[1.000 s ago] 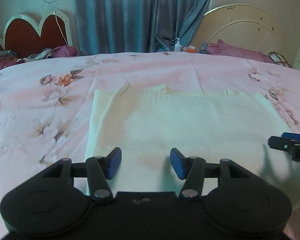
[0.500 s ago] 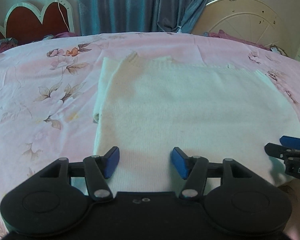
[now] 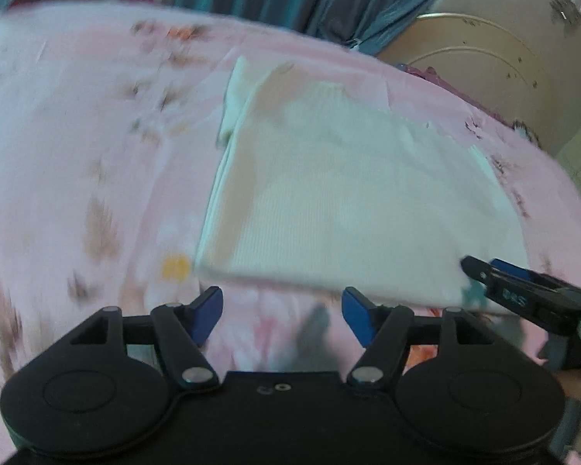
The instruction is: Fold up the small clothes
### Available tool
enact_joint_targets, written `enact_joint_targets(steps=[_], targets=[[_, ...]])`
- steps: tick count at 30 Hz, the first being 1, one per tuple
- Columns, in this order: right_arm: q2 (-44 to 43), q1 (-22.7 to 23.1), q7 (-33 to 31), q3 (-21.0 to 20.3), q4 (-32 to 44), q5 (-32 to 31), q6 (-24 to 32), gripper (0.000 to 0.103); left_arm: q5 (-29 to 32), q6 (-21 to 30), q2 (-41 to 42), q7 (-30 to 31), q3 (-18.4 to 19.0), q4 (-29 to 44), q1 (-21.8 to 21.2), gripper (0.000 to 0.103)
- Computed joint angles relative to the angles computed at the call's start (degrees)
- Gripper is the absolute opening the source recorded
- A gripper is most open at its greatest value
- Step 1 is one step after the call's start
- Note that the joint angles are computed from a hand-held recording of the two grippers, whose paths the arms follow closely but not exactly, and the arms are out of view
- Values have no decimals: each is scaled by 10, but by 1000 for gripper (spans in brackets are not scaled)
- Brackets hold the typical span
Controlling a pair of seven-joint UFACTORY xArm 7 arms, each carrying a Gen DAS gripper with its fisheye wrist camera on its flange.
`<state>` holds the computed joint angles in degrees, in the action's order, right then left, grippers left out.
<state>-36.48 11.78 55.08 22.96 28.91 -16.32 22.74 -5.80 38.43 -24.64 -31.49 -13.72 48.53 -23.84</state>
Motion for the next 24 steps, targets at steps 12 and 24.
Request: enact_joint_targets(steps=[12,24], targets=[[3,-9,27,-3,13,9,-24,48,-122,-227,38,-46,30,-70,-39,74],[104,-96,79,47,100,-65,-64,48,-116,-426,161,-145,30,-38,-31,65]])
